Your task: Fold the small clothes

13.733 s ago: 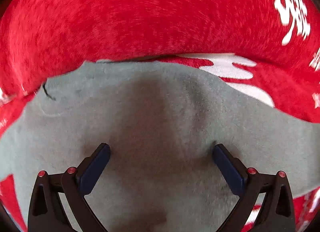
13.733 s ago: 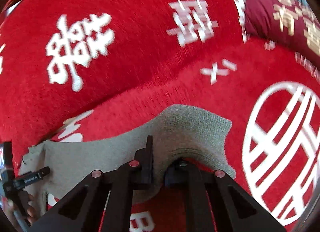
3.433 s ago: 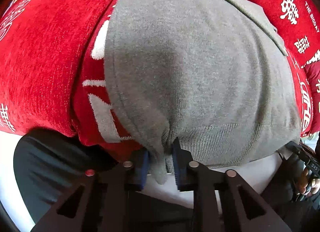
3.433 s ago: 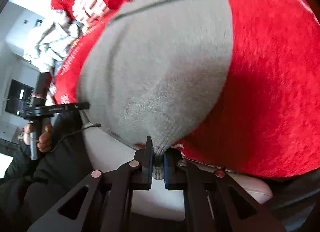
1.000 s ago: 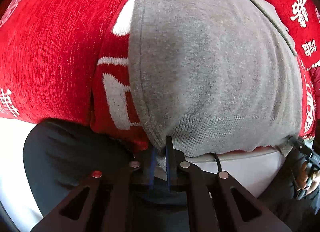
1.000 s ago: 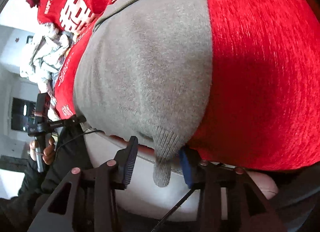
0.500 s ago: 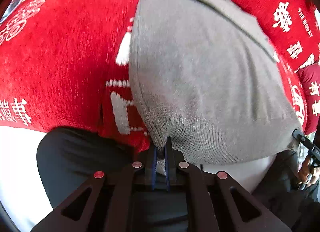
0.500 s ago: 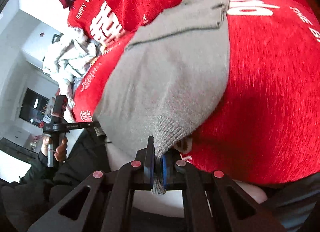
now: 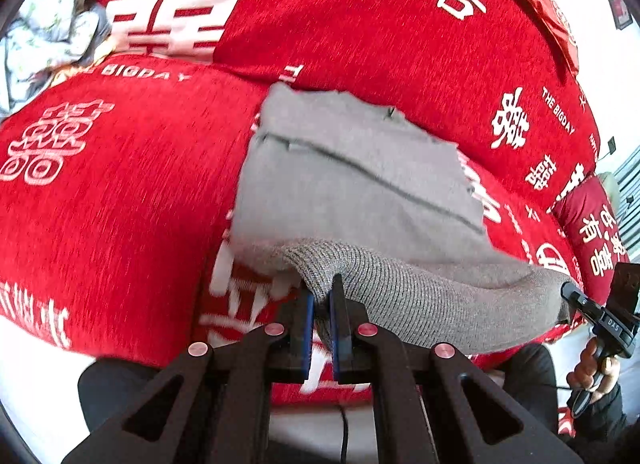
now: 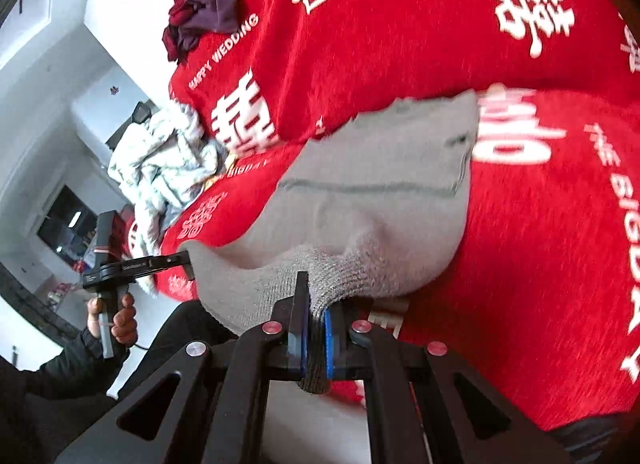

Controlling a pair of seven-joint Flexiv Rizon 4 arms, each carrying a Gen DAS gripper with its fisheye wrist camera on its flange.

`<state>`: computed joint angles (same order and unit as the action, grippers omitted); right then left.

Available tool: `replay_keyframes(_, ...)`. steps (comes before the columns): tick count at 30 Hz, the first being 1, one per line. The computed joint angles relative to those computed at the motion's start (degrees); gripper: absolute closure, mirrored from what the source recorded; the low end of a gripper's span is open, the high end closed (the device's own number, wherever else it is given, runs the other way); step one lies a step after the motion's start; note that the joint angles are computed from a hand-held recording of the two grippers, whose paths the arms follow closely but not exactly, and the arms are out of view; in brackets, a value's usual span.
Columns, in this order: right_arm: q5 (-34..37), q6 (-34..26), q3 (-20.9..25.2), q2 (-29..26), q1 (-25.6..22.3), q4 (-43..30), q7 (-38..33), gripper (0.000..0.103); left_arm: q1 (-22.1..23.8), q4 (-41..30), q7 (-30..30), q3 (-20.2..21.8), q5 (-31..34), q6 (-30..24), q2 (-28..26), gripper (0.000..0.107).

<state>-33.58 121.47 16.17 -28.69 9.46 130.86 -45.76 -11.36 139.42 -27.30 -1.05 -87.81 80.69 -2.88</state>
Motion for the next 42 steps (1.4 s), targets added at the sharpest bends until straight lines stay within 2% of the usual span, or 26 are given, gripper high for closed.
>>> replay_keyframes(3, 1.75, -1.04, -0.88, 0.25, 0.66, -2.18, 0.69, 0.097, 0.62, -3.66, 0.43, -0.24, -0.41, -0.21, -1.66, 0.099)
replay_keyframes(6, 0.89, -2.08, -0.02, -0.34, -1.15, -5.19, 2.95, 0.097, 0.13, -6.59, 2.04, -0.87, -3.62, 0.87, -2.72, 0.099)
replay_keyframes(12, -2.15, -5.98, 1.9, -2.4, -4.18, -12.22, 7.47, 0.097, 1.77, -12.55, -0.21, -0.7, -3.21, -0.62, -6.22, 0.099)
replay_keyframes(17, -4.64, -11.64, 5.5, -6.46, -6.99, -20.04, 9.45, 0.097, 5.41, -17.92, -7.67, -1.06, 3.71, -2.79, -11.11, 0.099)
replay_keyframes(21, -3.93, -17.0, 9.4, -10.9, -9.18, -26.93, 8.72, 0.097, 8.45, -22.48, -13.79, -2.31, 10.45, -3.35, -15.59, 0.099)
replay_keyframes(25, -2.65, -23.34, 12.85, -15.88, -10.41, -34.68, 6.4, 0.097, 11.21, -29.15, -20.58, -3.27, 20.09, -4.09, -21.66, 0.099)
replay_keyframes(28, -1.15, -28.63, 14.65, -20.22, -10.42, -41.41, 4.32, 0.097, 12.21, -35.47, -27.87, -2.37, 28.89, -6.49, -27.12, 0.099)
replay_keyframes(32, 1.7, -36.24, 16.43, -26.76, -9.54, -51.63, 1.69, 0.097, 12.5, -45.39, -37.89, -0.08, 39.38, -10.91, -35.24, 0.099)
replay_keyframes(35, 3.84, -43.02, 17.8, -32.22, -8.26, -60.44, -0.9, 0.097, 13.04, -52.02, -43.77, 0.77, 44.47, -14.09, -40.74, 0.099)
replay_keyframes(38, 5.91, -49.24, 18.33, -37.57, -6.15, -69.43, -3.29, 0.097, 13.38, -57.48, -49.63, 1.8, 48.36, -16.31, -45.27, 0.099)
replay_keyframes(42, 9.53, -54.17, 18.08, -42.85, -3.83, -78.57, -4.16, 0.097, 14.68, -63.08, -57.79, 1.8, 50.56, -18.42, -49.97, 0.099)
